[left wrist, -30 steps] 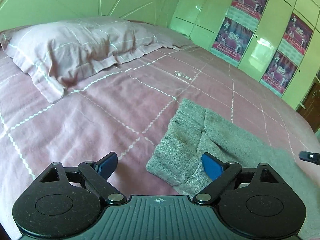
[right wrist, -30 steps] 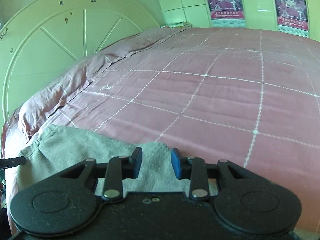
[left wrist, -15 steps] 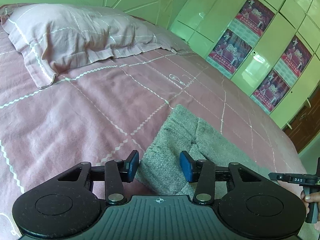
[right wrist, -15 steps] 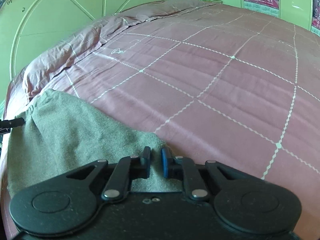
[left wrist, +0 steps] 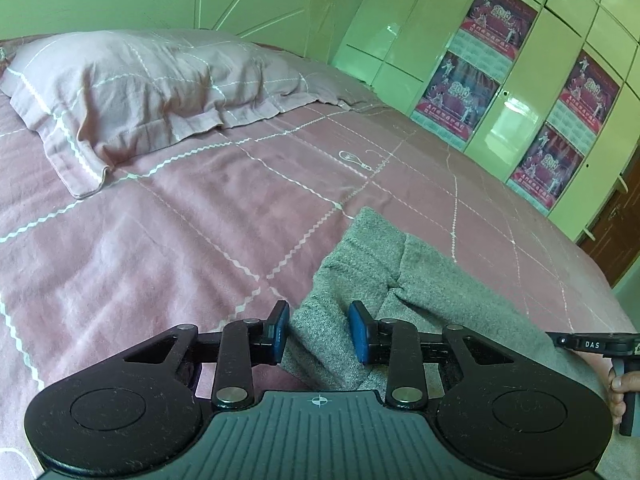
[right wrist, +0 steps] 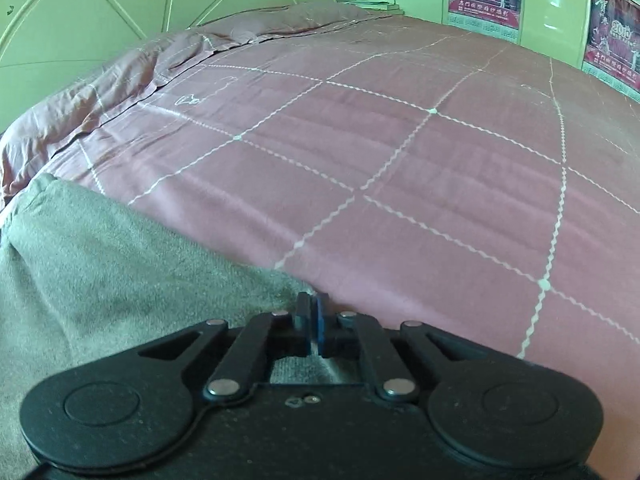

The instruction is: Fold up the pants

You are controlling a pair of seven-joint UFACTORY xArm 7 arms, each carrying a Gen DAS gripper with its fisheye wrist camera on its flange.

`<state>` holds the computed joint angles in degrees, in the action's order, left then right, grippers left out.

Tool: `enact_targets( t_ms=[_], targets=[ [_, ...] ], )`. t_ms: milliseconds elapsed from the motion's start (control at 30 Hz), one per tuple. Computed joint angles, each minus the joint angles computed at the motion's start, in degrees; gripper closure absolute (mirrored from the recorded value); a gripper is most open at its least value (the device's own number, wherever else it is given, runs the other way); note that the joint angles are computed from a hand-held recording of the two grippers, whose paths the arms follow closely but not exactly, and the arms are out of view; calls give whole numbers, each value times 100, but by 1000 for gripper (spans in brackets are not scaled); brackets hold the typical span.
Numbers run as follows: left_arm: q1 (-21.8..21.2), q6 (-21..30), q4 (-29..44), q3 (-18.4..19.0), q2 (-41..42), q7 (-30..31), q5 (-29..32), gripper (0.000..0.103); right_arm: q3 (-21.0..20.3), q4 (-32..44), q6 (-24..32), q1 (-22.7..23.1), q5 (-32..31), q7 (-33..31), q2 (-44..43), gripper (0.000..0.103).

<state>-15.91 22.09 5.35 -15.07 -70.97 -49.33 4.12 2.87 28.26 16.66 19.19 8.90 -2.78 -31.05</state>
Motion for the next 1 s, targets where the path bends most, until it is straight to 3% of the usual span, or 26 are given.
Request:
enact_targets(
  t_ms=[100, 167, 200, 300, 400, 467, 500, 600, 633, 667, 733, 867, 1000],
  targets=[
    [-95, 334, 125, 148, -228, 213, 17, 70, 334, -222, -102, -373, -222, 404, -615, 95],
    [-46, 590, 271, -74, -543, 350, 190, 70, 165, -547, -147, -152, -157, 472, -1421, 94],
    [-105, 742, 366, -121, -610, 441, 229, 70, 87, -654, 100, -11, -104, 503, -1846, 95],
    [-355, 813, 525, -356, -470, 649, 284, 70, 383, -1114, 879, 153, -139, 808, -3257, 94],
    [-289, 1055, 741, -885, 63, 798, 566, 70, 817, -1547, 1765, 471, -245, 1115, -4286, 93],
    [-180, 884, 711, -1195, 271, 897, 928, 61, 1292, -1668, 2442, 429, -525, 1290, -4229, 91],
    [-170, 936, 808, -1263, 394, 958, 1046, 55, 1393, -1819, 2468, 491, -605, 1454, -4386, 91],
    [-413, 1421, 1235, -1141, 545, 1140, 1058, 29, 1813, -1693, 2810, 381, -939, 2079, -4896, 88],
    [-496, 1526, 1288, -1127, 440, 1119, 1025, 25, 1843, -1751, 2811, 422, -973, 2326, -5257, 84],
    [-580, 1675, 1351, -1162, 318, 1078, 984, 24, 1793, -1824, 2850, 512, -961, 2526, -5607, 81],
    [-690, 1797, 1408, -1252, 173, 1013, 947, 21, 1918, -1955, 3073, 665, -1024, 2835, -6230, 64],
    [-936, 1909, 1519, -1498, 210, 824, 802, 19, 2175, -2091, 3780, 1097, -1187, 3036, -6960, 61],
    [-1030, 1847, 1614, -1741, 658, 740, 843, 14, 2357, -2197, 4741, 1320, -1004, 3128, -7111, 49]
  ],
)
